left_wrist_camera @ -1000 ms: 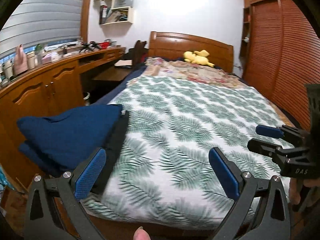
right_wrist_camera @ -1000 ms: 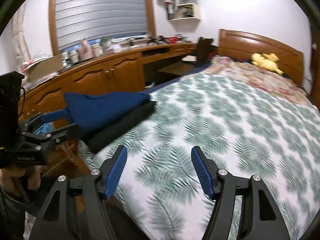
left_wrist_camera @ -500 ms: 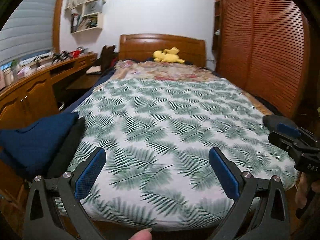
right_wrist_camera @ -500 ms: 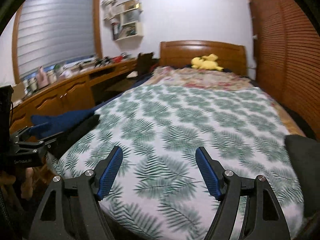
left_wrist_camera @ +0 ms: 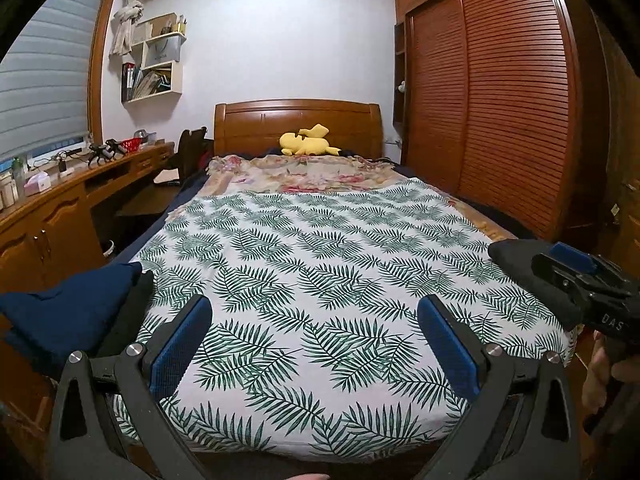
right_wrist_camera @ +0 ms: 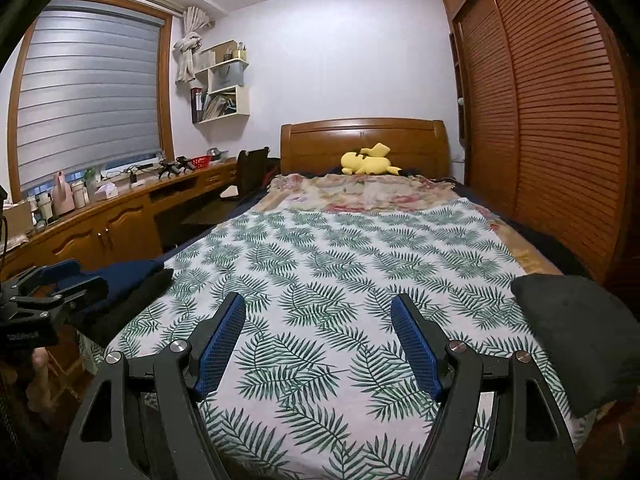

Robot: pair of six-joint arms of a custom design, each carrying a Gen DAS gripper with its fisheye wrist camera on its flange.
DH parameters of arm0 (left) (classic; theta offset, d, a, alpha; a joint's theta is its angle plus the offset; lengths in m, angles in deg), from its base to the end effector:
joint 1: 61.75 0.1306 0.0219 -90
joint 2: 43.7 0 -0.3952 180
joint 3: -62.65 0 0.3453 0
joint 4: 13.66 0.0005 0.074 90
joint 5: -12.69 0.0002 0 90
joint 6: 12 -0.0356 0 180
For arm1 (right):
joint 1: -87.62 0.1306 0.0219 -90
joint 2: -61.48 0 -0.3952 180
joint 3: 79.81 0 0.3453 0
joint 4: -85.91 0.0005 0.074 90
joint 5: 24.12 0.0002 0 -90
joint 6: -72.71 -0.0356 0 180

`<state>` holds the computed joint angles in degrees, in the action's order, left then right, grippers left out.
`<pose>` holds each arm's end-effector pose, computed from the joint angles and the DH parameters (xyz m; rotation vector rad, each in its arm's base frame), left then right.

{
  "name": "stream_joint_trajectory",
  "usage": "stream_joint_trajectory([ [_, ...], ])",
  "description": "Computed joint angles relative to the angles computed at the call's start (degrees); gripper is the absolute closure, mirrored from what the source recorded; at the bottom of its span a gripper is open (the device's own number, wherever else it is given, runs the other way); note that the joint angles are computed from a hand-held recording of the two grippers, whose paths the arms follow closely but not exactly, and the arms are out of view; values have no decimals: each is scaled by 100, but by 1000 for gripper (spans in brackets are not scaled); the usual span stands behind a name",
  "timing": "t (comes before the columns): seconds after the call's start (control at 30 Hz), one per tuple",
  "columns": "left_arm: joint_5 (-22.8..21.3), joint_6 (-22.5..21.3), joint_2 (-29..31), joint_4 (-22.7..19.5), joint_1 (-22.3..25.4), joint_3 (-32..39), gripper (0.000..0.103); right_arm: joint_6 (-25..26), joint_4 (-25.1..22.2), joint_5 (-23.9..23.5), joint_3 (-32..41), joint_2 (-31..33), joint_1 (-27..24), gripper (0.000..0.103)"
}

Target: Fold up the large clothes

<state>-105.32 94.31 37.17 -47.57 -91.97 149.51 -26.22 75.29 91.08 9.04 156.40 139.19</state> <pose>0.3501 -0.1851 0.5073 -0.0551 1.9963 -0.0169 0.3236 0.3826 0.4571 -0.3800 1.8069 0.3311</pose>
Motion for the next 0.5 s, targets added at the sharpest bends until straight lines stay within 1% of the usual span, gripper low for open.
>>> stream_joint_trajectory([
  [0.1, -36, 2, -11, -36, -23, -13, 0, -53, 34, 78, -69, -61, 66, 26],
  [0.13, -32, 4, -18, -50, -23, -16, 0, -76, 59, 94, -31, -2, 65, 26],
  [0.17, -28, 11, -28, -49, -21, -28, 0, -84, 91, 45, 136, 197, 8, 26],
  [0.3, -40, 29, -64, -29, -22, -83, 0, -66, 122, 44, 286, 357, -24, 26],
  [0.33, -47, 32, -61, -33, -23, -80, 0, -49, 169, -17, 413, 527, -90, 26],
  [0.5, -52, 28, -63, -35, -25, -86, 0, -27, 198, -59, 487, 647, -149, 26],
])
